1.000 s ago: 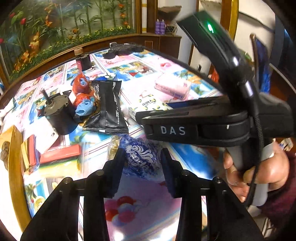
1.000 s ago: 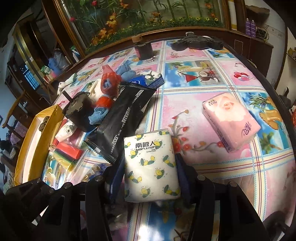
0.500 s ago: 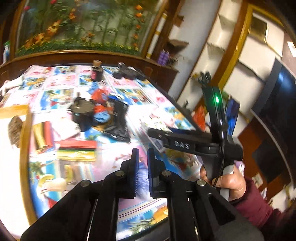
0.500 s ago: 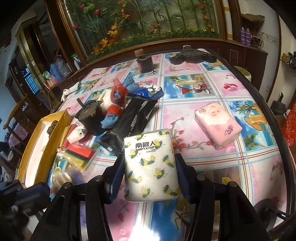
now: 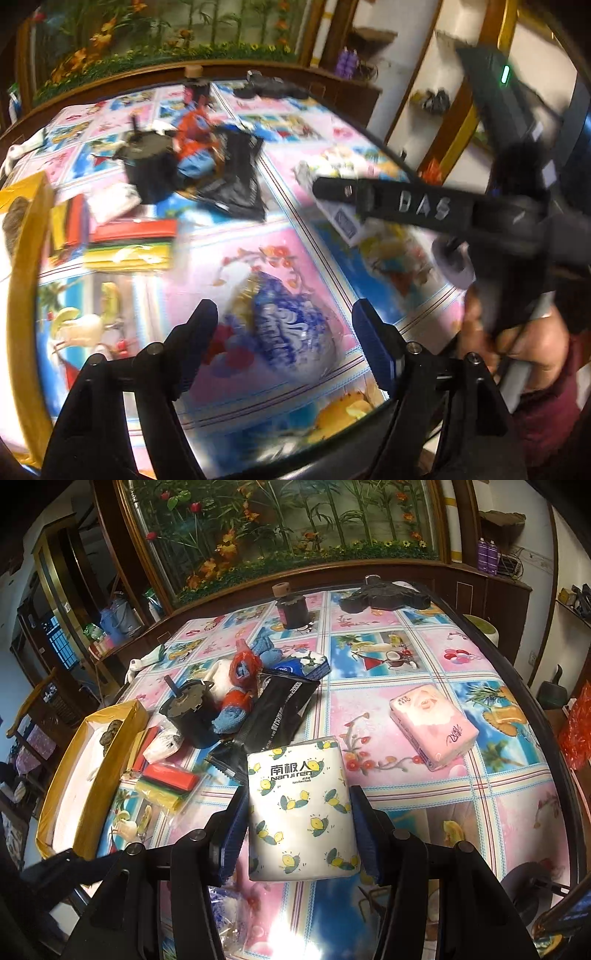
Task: Organize soft objects
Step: 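Grasp and lift the blue-white plastic bag with the left gripper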
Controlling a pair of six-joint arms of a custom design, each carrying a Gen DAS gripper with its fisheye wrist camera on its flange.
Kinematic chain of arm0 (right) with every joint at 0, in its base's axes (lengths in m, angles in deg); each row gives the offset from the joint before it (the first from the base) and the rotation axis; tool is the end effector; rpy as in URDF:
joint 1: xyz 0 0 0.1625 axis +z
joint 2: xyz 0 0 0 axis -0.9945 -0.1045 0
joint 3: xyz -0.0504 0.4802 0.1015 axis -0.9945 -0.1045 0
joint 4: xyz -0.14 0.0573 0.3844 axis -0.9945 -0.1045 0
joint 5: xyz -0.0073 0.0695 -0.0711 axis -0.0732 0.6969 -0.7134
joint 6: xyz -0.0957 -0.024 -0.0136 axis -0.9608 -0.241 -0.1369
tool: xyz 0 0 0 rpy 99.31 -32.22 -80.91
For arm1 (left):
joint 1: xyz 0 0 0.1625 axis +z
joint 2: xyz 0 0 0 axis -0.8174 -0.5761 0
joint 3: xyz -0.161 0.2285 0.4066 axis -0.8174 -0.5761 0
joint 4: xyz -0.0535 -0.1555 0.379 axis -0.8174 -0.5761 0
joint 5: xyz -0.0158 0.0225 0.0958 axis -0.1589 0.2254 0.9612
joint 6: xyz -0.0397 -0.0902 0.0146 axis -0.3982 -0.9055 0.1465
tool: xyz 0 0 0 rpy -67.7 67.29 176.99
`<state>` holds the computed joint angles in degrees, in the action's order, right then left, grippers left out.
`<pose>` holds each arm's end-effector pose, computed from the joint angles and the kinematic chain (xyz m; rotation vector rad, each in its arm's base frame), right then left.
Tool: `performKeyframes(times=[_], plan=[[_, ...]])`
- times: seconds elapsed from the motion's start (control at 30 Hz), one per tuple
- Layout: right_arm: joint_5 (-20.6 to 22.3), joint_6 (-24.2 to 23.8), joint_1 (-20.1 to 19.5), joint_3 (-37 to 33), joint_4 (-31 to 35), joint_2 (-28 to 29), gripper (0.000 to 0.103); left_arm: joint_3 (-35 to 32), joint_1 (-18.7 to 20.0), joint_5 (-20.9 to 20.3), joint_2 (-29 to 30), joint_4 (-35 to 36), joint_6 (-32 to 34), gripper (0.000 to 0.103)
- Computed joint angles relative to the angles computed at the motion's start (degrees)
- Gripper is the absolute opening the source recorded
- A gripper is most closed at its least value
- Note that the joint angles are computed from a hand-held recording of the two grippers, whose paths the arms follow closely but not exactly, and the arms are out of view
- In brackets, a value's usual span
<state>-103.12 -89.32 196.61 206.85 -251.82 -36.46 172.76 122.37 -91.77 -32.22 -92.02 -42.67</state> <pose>0.2601 -0.3851 0.1251 0.6262 -2.5665 0.8997 -0.0068 -0.4969 0.3893 0.6246 2.5106 -0.6420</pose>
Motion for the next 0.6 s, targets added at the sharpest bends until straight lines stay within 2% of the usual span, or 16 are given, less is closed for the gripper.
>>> performKeyframes(times=[0.07, 0.1, 0.13, 0.2, 0.23, 0.27, 0.33, 0.4, 0.6], plan=[[0.2, 0.1, -0.3, 0.4, -0.5, -0.4, 0.052, 0.8, -1.0, 4.4, 2.7, -0.9, 0.0, 0.075], [0.3, 0.1, -0.6, 0.7, -0.7, -0.6, 0.052, 1.6, -1.9, 8.1, 4.0, -2.3, 0.6, 0.075], [0.5, 0.2, -0.8, 0.9, -0.8, -0.7, 0.052, 2.0, -2.0, 9.9, 4.9, -2.9, 1.4, 0.078], [0.7, 0.3, -1.1, 1.2, -1.0, -0.9, 0.052, 2.4, -1.7, 8.8, 4.7, -4.5, 2.5, 0.074], [0.8, 0.3, -1.2, 1.3, -1.0, -0.9, 0.052, 2.2, -1.4, 8.2, 4.5, -4.6, 2.9, 0.047], [0.8, 0.2, -1.3, 1.4, -1.1, -0.9, 0.052, 1.3, -0.7, 6.1, 3.9, -3.3, 3.1, 0.042], [1.2, 0.0, -1.6, 1.7, -1.4, -1.0, 0.052, -0.6, 1.4, 1.3, 3.0, -0.3, 0.8, 0.041], [1.4, 0.2, -1.8, 1.7, -1.3, -1.0, 0.052, -0.8, 2.3, 0.0, 2.2, -1.3, 1.4, 0.041], [1.4, 0.5, -1.4, 1.3, -0.7, -0.6, 0.052, -1.9, 4.5, -7.3, -2.3, -0.9, 0.5, 0.041]])
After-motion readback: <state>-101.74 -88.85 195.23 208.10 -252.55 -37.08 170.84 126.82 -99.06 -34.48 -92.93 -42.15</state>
